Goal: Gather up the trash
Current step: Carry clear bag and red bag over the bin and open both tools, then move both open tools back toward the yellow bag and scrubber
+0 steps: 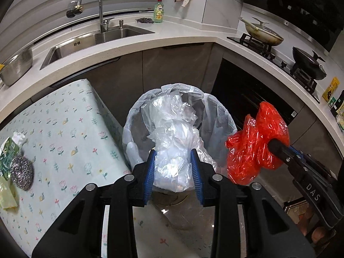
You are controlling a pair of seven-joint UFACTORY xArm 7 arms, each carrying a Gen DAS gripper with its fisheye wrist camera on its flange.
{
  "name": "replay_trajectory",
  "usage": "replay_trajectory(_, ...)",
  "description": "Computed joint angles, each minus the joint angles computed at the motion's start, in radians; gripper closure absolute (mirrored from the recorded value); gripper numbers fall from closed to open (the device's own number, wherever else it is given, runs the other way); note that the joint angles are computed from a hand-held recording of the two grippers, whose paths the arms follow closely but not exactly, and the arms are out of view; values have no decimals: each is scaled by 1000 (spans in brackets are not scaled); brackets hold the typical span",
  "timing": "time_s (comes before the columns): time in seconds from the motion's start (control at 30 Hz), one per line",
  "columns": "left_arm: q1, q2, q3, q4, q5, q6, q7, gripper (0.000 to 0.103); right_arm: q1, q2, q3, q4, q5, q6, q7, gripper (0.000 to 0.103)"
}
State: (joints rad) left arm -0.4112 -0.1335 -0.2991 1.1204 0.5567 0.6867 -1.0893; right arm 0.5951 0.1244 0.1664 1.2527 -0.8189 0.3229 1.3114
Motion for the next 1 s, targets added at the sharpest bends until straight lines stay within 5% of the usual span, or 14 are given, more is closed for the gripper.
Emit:
replay_trajectory(0.27, 7, 91, 51, 50, 64, -45, -23, 42, 32, 177, -39, 196, 110, 11, -149, 93)
replay_trajectory(0.43, 22, 43, 58, 15, 135, -22, -106, 24, 83, 263, -81, 307, 175, 19, -222, 79)
replay_trajectory(0.53, 42, 2, 49, -16, 147, 4, -133, 23, 125, 283, -119, 343, 175, 21, -223, 67)
replay_trajectory(1.0, 114, -192, -30, -145, 99, 115, -204, 23, 185, 191, -121, 279, 126, 31, -176, 54)
